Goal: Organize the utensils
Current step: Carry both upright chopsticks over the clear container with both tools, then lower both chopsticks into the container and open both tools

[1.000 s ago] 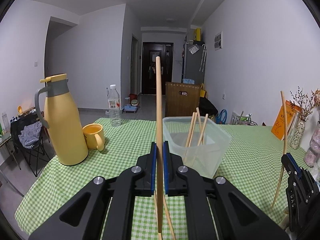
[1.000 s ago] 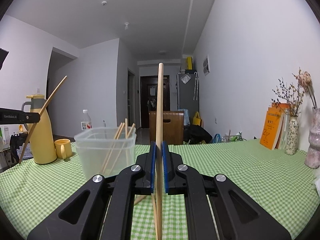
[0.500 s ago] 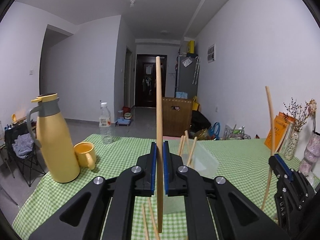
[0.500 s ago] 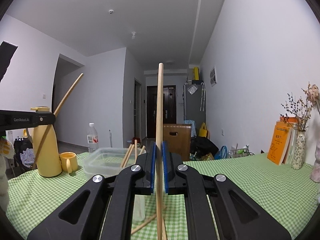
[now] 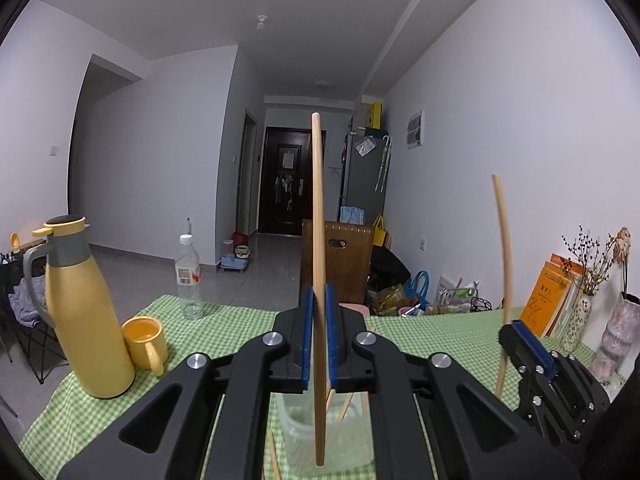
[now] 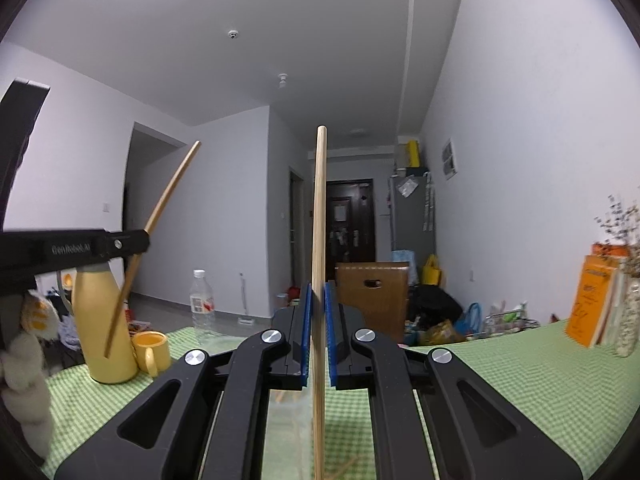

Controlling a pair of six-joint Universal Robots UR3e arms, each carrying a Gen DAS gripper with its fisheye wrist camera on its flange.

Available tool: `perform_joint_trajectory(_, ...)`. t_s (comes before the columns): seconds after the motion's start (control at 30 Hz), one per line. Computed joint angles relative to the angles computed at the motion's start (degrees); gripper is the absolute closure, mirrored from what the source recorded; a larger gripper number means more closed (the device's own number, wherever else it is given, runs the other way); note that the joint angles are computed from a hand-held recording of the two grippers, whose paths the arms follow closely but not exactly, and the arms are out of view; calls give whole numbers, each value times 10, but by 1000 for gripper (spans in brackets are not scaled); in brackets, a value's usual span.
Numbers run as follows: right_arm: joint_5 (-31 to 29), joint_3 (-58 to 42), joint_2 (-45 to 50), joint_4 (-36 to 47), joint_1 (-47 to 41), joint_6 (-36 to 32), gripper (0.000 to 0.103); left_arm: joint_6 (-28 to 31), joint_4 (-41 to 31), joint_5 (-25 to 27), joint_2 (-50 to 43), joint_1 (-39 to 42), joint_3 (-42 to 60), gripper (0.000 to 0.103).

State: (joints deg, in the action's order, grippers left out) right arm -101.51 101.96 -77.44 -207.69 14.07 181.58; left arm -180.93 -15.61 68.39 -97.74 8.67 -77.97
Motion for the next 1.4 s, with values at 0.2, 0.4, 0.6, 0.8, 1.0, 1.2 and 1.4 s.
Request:
perform_joint_trajectory(0.2,89,-87,38,62,-43,42,96,-20,-5,-9,-78,-11,95,99)
perform_joint_trajectory(0.4,162,-191,96,135,-75,87,96,-33,-34,0,-171,-28,203,99)
perform_joint_trajectory(0.6,198,-281,166,189,-87,122,96,-36,-55,1,-278,-39,311,99)
perform_joint_trajectory(0.8,196,-323,198,213,-78,122,96,-14,-72,-12,-330,-32,338,99)
perform_joint_trajectory(1.0,197,-306,199,212,-80,99,96,21,-39,-24,-313,-30,258,99)
perform_joint_trajectory(1.2,202,-243,162,204,-83,77,93,29,5,-66,-257,-7,147,87)
perform_joint_trajectory(1.4,206,-98,73,153,-101,84,48,5,57,-134,-160,54,12,29)
